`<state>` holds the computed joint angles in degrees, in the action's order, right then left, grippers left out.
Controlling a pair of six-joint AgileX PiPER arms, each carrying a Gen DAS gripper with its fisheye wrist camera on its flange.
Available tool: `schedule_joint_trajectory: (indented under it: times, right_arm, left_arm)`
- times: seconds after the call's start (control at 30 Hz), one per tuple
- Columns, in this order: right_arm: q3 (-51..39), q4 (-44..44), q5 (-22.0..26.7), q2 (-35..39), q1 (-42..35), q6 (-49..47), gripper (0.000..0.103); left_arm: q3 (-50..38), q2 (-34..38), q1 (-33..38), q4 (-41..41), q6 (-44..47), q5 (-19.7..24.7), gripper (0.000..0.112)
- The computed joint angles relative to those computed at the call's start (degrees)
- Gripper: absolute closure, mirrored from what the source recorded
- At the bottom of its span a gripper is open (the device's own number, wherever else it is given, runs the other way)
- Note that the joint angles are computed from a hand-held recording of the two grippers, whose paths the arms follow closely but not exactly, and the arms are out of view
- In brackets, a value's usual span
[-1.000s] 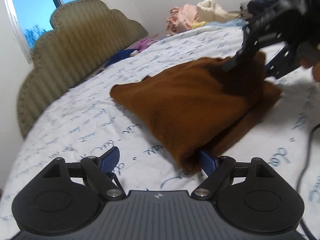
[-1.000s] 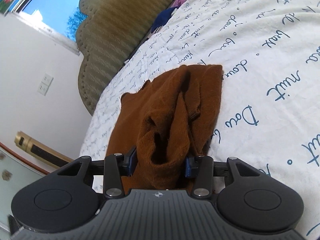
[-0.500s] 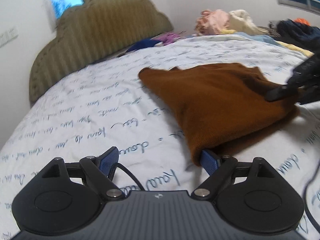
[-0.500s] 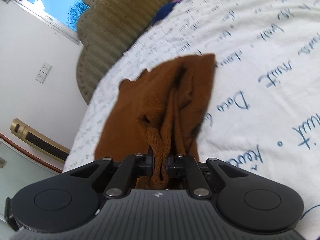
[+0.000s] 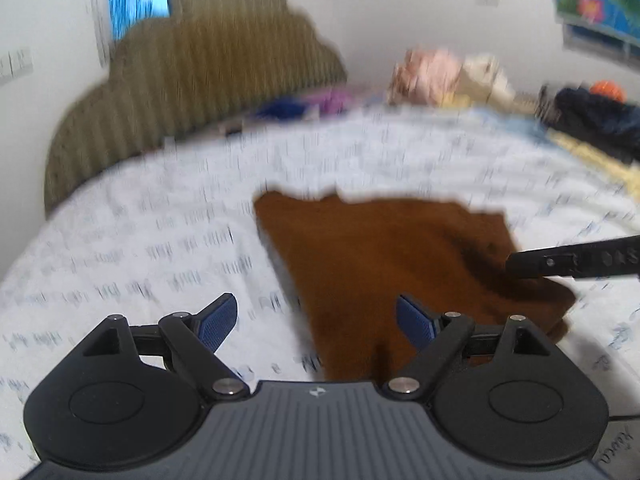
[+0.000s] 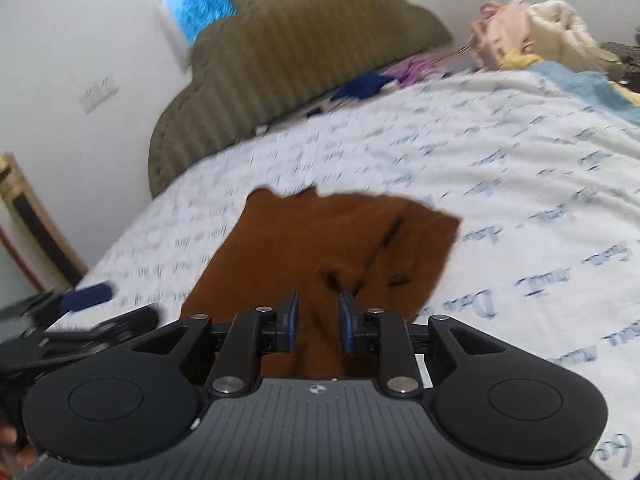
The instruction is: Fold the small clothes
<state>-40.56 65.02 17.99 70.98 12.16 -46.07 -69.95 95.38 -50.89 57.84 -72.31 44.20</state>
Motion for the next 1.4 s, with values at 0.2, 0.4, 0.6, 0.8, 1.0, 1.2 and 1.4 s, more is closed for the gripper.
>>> schedule_joint_trajectory:
  times: [0.2,0.4,0.6,0.8,1.0,1.2,1.4]
  right_arm:
    - [-0.24,-15.39,-2.34,2.38,2.11,14.6,0.077]
    - [0.41,-24.71,-5.3,1.78,5.4,23.71,0.072]
    - [1.43,-24.46,-5.97,1.53,5.6,24.75,0.072]
    - [1.91,-23.31,-5.74,0.9,5.62,23.77,0.066]
    - [1.85,-23.06,-4.9,0.16,5.5,23.63,0.054]
    - [1.4,1.83,1.78,-0.49,-3.62,-0.71,0.028]
    - [-5.8,10.0,15.86,11.33,-15.92,-5.69,0.025]
  left_arm:
    - [1.05,2.62,-1.06,-2.68,-0.37,-0.08,0.025]
    - [0.42,2.93,-1.25,-3.72,-0.19,0.65,0.025]
    - [0.18,3.18,-1.84,-3.87,-0.08,1.74,0.025]
    - [0.24,3.25,-2.09,-3.87,-0.22,2.05,0.025]
    - [0.28,2.81,-2.21,-4.4,0.4,2.1,0.025]
    - [-0.9,-1.29,6.09,-17.07,7.65,-5.65,0.025]
    - [-6.81,2.72,21.67,-51.44,29.15,-16.0,0.025]
